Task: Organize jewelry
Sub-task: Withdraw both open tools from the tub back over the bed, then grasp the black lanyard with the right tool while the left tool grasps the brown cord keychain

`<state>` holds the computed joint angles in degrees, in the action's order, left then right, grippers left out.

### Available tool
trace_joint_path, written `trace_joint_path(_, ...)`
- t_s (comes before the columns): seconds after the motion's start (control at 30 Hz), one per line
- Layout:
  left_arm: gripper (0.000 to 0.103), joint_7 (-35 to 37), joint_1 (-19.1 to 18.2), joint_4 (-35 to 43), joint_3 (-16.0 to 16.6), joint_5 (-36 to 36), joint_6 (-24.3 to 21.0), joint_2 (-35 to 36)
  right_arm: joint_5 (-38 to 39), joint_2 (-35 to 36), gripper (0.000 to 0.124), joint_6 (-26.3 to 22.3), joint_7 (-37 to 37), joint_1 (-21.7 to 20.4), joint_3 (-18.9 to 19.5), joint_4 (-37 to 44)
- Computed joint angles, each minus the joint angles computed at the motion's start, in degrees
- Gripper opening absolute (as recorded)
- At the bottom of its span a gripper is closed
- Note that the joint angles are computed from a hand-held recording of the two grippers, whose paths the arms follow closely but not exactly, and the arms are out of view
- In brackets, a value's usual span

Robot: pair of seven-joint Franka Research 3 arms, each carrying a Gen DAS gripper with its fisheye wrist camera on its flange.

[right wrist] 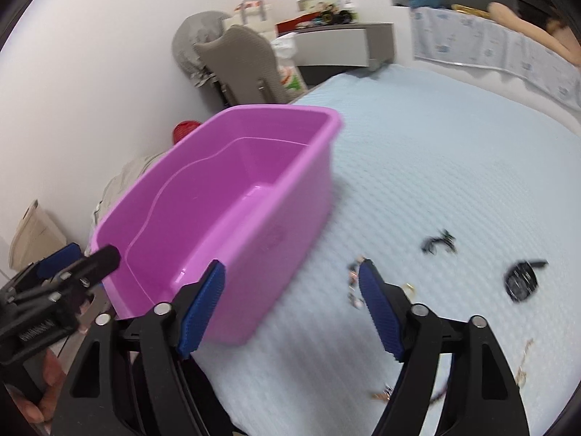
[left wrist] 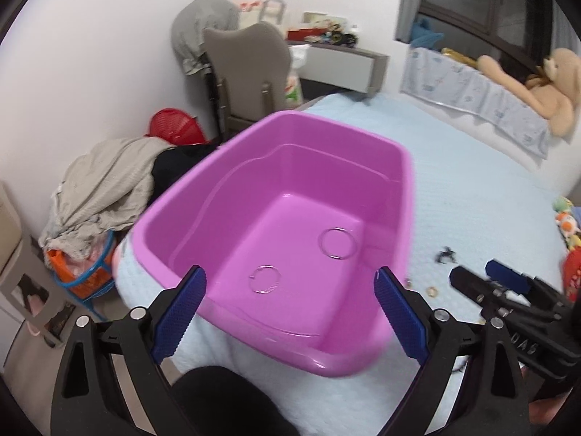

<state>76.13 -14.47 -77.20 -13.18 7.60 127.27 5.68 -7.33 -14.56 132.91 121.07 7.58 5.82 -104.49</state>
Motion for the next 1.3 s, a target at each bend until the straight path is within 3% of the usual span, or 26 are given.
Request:
trace_joint_path(0.27, 0.093, 4.5, -1.8, -5.8, -1.8, -4.3, 3.0, -3.4, -2.1, -16.1, 0.073, -1.6, 5.2, -4.5, 1.2, -17.0)
trace_joint_path(0.47, 0.094, 9.0, -3.9, -10.4, -2.9, -8.1, 5.4, -5.6, -2.5, -30.3, 0.073, -7.1, 7.9, -9.5, 2.6, -28.9)
trace_joint_path(0.73, 0.095, 12.1, -7.2, -13.8, -4.5, -10.2, 6.9, -5.4, -0.1, -43.4, 0.073, -14.5, 9.7, -13.4, 3.1, -38.3)
trace_joint_path(1.0, 0.095, 12.6, -9.9, -16.3, -5.8, -8.0, 7.5, -2.6, 1.3, -48.9, 0.073, -16.5, 10.5, -15.7, 2.8, -43.7)
trace_joint_path(1.3, 0.095, 12.6, -11.5, -18.8, -6.5, -6.1, 8.9, 0.5, 3.5, -47.8, 0.073, -12.9, 9.6, -15.9, 1.5, -48.2)
